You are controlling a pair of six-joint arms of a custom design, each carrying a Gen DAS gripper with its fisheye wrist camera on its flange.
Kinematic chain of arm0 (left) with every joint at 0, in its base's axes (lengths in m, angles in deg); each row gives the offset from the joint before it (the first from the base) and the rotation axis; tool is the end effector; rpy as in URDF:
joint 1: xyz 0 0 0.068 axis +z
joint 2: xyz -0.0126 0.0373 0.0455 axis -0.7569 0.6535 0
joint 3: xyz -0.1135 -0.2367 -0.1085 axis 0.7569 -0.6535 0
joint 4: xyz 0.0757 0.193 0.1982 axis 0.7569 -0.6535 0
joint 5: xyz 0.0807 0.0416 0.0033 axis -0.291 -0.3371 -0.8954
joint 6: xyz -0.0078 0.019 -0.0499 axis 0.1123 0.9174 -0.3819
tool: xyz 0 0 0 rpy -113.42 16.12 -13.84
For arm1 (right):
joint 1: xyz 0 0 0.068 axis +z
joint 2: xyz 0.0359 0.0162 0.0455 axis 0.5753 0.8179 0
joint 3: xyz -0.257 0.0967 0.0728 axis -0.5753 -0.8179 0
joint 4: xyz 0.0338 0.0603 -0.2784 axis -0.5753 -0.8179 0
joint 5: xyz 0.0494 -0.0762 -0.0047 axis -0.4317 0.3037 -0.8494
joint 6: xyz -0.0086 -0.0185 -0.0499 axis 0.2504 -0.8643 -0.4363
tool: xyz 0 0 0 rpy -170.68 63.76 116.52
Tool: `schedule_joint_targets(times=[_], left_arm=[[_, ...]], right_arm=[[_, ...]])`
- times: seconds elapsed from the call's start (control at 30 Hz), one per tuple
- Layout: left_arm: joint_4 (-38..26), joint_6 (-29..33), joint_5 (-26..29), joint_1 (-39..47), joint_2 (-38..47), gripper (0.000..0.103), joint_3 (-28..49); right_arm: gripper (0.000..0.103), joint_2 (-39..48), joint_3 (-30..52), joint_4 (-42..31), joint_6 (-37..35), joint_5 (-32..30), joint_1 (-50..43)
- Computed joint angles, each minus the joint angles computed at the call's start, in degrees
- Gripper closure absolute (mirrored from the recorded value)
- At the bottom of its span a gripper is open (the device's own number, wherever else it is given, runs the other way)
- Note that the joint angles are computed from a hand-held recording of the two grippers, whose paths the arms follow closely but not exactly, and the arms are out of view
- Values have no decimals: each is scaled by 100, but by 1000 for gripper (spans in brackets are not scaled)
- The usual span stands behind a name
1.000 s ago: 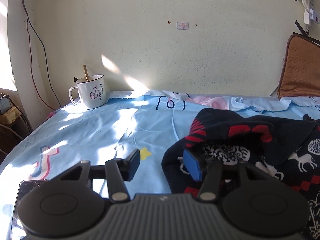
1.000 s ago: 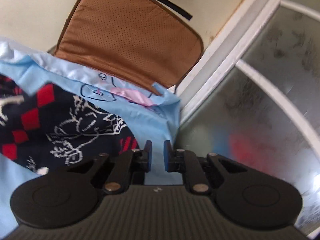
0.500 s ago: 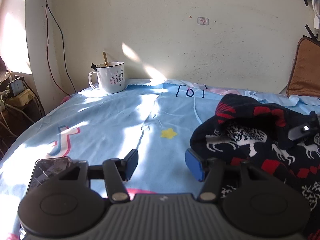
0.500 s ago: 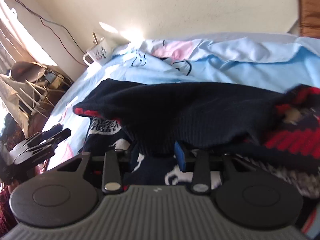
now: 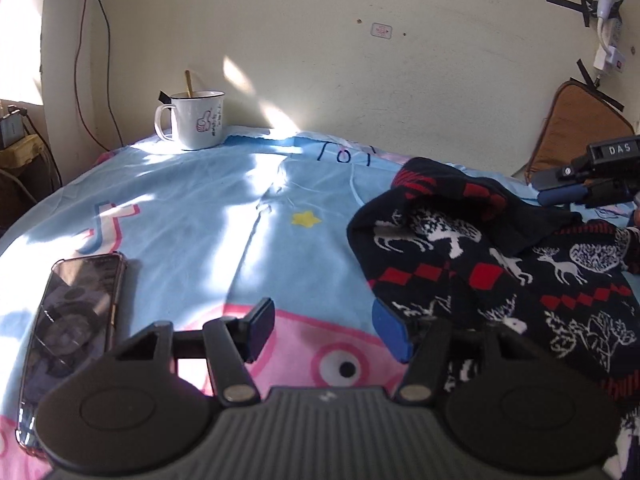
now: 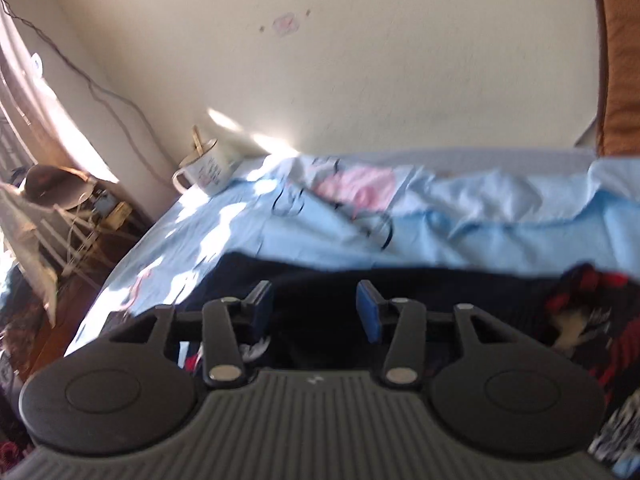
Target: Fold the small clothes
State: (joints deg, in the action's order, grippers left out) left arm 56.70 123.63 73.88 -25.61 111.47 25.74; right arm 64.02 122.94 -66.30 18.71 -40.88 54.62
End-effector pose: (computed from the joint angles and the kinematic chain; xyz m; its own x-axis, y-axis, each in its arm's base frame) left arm 0.2668 0.0901 0.1263 -0.5686 0.2300 -0.7898 0.5005 0.8587 -0.1103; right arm 0.2707 0.1001 0.1654 -0.7267 0.3232 -0.6062 -0.0185 0.8729 0.4875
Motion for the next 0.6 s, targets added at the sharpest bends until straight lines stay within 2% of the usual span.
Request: schedule_joint_targets(times=[0.13,0.17,0.23,0.27,0.3,0.4,0.43,0.47,0.5,0.57,0.6], left_arm=[[-513,425,345,14,-49,47,-69],[-537,468,366,20,-83,47,-127],[-562,499,357,66,-124,48,-196],[-599,516,352,102,-113,48,-187],[-668,536,348,168,-102,48,-154],[-598,269,209,166,-156,48,-123],[-520,105,141,129,-195,48,-118],[-449,-38,88,93,-227,48,-125],[-407,-151,47,63,-229,48,-111],[-429,-279,43,-3,-184,48,-47],[-465,-278,81,-35,-119,48,8]], right_arm=[[51,639,-4,280,849,-347,13],[51,717,-157,720,1006,-524,-168],[54,923,65,770,1102,-552,-287],[78,1087,352,669,900,-437,-324],[97,1163,605,634,638,-93,-290],[97,1597,1455,1055,-74,1360,-203],[97,1830,1858,1045,-407,2052,-148],[93,2021,2307,601,-529,2408,-170],[92,2184,2691,129,-343,2244,-265],[89,2144,2684,39,33,1636,-384],[78,2011,2481,144,-19,1559,-337]])
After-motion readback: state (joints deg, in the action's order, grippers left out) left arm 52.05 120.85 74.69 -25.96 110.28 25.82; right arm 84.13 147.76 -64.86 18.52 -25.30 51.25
